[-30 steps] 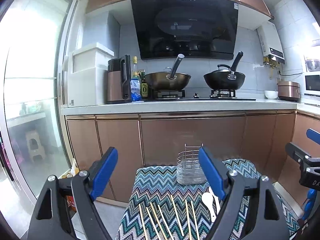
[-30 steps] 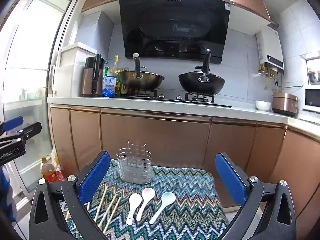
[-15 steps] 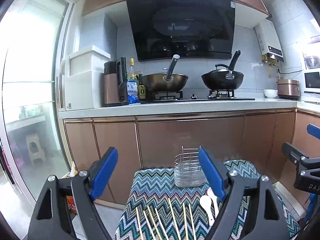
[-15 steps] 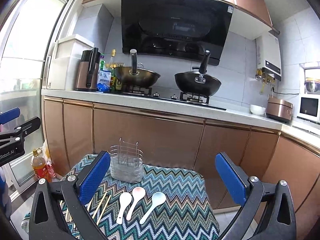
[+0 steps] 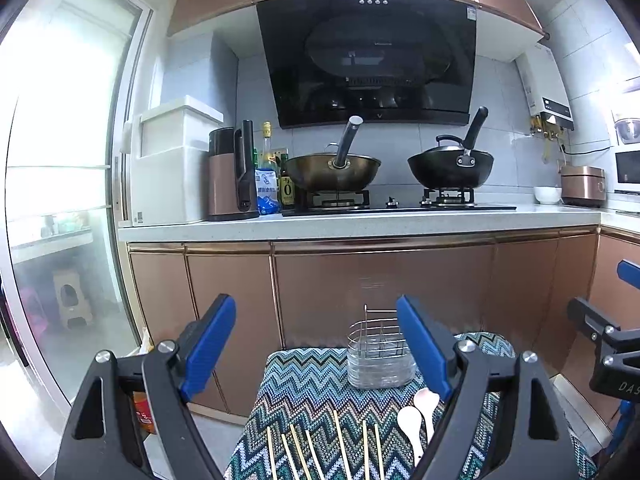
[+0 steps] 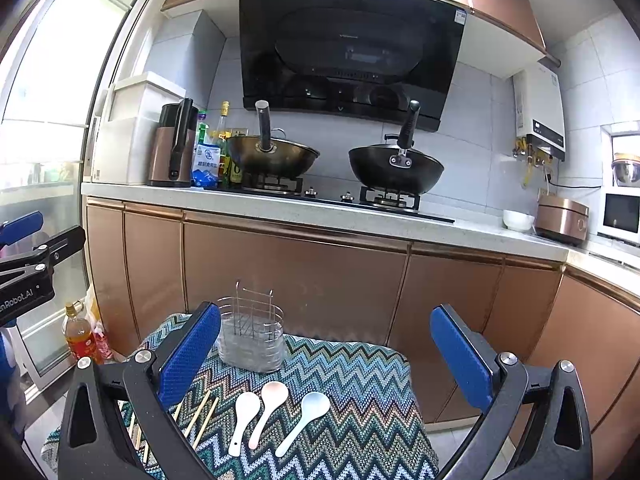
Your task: Organize utensils
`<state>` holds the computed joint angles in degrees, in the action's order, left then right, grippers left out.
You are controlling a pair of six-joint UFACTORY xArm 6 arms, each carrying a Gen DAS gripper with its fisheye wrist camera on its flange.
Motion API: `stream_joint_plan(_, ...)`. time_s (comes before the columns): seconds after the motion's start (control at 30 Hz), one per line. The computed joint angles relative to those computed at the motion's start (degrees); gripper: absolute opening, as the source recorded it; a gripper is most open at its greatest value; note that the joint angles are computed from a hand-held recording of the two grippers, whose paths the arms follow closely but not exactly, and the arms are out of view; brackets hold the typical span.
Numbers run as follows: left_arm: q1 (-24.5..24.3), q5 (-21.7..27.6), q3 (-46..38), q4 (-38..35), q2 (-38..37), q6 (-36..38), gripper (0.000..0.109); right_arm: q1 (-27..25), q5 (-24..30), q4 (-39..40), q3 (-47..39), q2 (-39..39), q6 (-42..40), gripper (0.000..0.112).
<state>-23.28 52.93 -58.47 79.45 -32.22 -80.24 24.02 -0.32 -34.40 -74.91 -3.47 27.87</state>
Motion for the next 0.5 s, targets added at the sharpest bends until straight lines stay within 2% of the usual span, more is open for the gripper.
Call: stream_joint_plan(0.5,6.1,-4.32,-4.24,-5.2,5.44,2.35,0.082,2.78,2.13,24.61,-6.31,6.85,-24.18,0.103)
